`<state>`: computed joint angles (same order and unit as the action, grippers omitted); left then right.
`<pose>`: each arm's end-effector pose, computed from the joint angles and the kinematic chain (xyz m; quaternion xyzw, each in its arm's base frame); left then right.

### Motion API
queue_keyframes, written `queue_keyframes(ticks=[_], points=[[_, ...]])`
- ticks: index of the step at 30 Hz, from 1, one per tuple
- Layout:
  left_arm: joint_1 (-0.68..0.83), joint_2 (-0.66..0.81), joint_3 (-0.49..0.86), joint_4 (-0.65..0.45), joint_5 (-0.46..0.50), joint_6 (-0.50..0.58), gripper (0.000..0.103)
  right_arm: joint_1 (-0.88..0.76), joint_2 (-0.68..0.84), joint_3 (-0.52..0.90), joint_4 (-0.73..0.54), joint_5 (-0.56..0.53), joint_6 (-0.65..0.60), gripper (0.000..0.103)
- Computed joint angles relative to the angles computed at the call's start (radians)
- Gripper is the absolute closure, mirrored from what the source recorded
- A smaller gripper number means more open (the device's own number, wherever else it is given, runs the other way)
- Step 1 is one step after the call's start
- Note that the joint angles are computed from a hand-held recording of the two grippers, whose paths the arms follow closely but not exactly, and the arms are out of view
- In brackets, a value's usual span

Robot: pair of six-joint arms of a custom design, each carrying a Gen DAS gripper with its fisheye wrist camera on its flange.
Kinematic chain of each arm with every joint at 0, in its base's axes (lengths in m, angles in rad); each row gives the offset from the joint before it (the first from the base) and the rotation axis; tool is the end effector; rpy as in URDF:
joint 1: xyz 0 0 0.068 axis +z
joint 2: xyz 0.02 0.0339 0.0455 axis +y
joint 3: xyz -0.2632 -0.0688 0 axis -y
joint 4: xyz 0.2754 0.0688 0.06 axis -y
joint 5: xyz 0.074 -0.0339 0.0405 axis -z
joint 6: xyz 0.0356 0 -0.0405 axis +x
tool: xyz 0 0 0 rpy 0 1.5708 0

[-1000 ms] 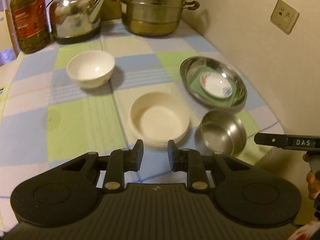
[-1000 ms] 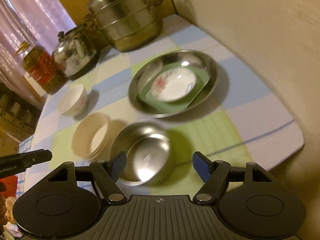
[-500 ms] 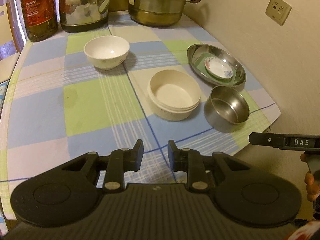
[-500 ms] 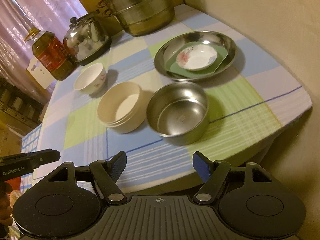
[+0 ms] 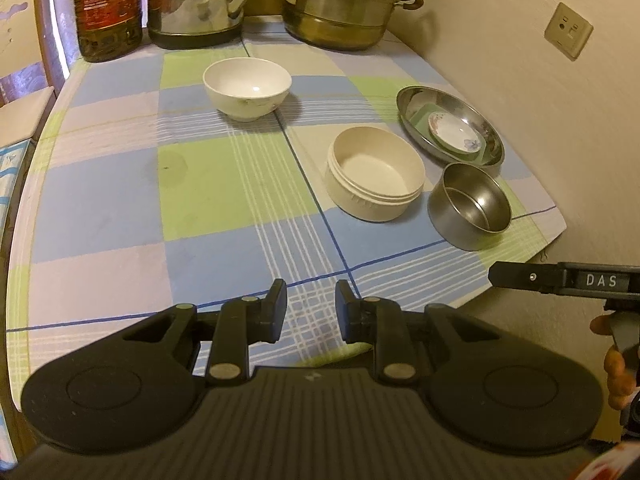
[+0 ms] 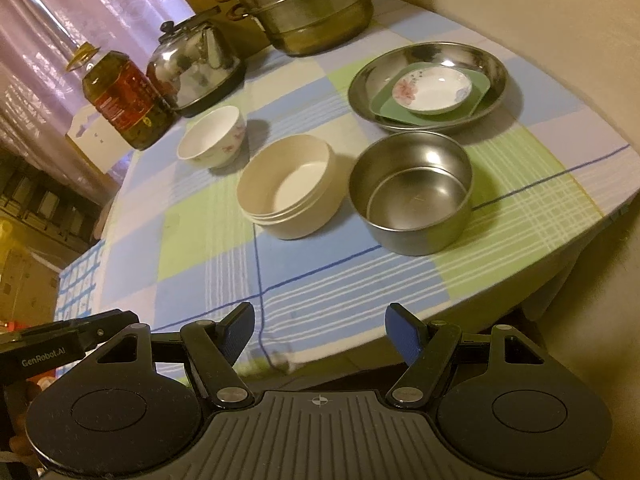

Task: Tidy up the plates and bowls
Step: 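Move the left gripper to the cream bowl's rim and close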

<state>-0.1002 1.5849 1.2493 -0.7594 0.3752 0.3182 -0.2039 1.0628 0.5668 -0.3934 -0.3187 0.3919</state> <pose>0.3495 -0.0482 0.2474 0.2413 0.9248 -0.1550 0.2499 0.2281 -0.0358 0.1814 0.2225 0.9052 0.1799 0.3144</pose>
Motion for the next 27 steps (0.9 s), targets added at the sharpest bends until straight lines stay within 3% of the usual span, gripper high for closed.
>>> queue_keyframes(ticks=[15, 20, 27], points=[[-0.080, 0.096, 0.068, 0.040, -0.070, -0.136, 0.074, -0.001, 0.224, 0.120, 0.112, -0.066, -0.124, 0.031], [-0.129, 0.149, 0.108, 0.067, -0.094, -0.187, 0.074, -0.028, 0.305, 0.172, 0.139, -0.100, -0.191, 0.041], [-0.182, 0.216, 0.156, 0.104, -0.126, -0.274, 0.074, -0.070, 0.430, 0.266, 0.140, -0.165, -0.279, 0.046]])
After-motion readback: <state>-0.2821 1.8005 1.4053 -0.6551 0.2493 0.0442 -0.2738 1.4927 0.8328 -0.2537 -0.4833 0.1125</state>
